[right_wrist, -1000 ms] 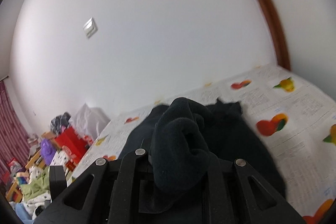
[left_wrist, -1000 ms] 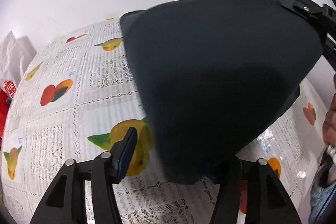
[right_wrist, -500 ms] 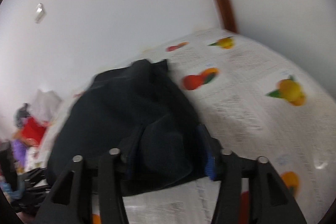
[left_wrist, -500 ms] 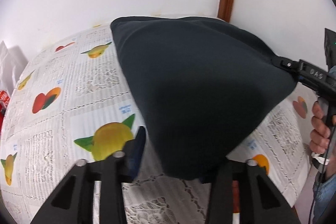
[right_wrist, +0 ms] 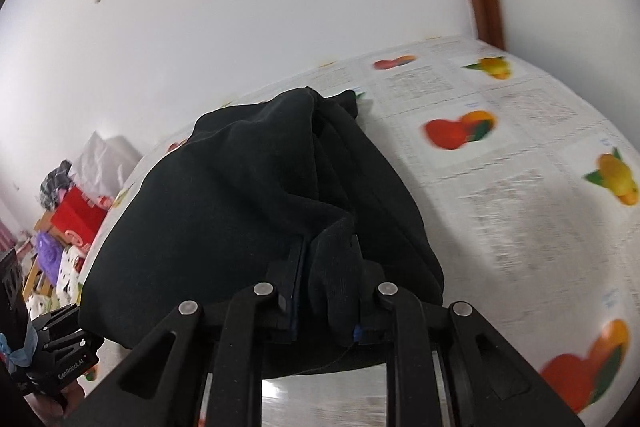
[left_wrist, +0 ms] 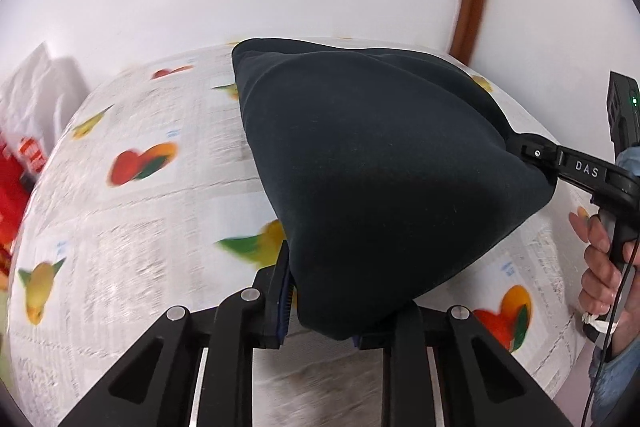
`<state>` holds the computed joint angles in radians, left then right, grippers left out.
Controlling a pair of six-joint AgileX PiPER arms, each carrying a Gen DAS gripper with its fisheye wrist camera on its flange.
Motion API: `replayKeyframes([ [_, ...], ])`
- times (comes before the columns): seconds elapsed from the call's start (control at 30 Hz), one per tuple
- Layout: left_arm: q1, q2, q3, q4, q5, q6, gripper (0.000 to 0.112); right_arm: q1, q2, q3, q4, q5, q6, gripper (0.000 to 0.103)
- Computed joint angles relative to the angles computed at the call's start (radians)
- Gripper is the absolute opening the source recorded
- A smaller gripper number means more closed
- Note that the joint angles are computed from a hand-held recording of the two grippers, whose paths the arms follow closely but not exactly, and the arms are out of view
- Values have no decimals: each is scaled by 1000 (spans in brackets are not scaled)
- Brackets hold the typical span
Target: Fold small clothes
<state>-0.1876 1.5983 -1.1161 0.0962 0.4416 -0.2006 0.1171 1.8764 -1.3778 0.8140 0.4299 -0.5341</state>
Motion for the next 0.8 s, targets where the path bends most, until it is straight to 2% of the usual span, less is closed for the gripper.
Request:
replayKeyframes([
  [0.2,126,-114,114,-102,3,126,21,101,42,-76,-28,33,22,18],
  [0.3,159,-130,142,-195,0,224,22,116,19,-50,30,26,-84,19],
  [0.37,159,-146,159,-203,4,232,25,113,-21,4,69,8,-149,24],
  [0.4,153,-142,153,-199,11,227,26,115,-41,27,34,-4,-138,26],
  [0.47,170,-155,157,-279,32,301,28,119,-74,52,-71,-29,-60,31],
  [0.6,222,-186,189,-464,69,471,39,105,-82,15,-109,17,-35,32],
  [0.7,258,-291,266,-605,86,616,61,131,-33,-64,-163,27,22,36],
  [0.77,271,-348,290,-645,102,659,61,147,39,-168,-199,74,75,36],
  [0.8,267,-375,289,-616,108,634,61,150,66,-208,-205,96,89,36],
])
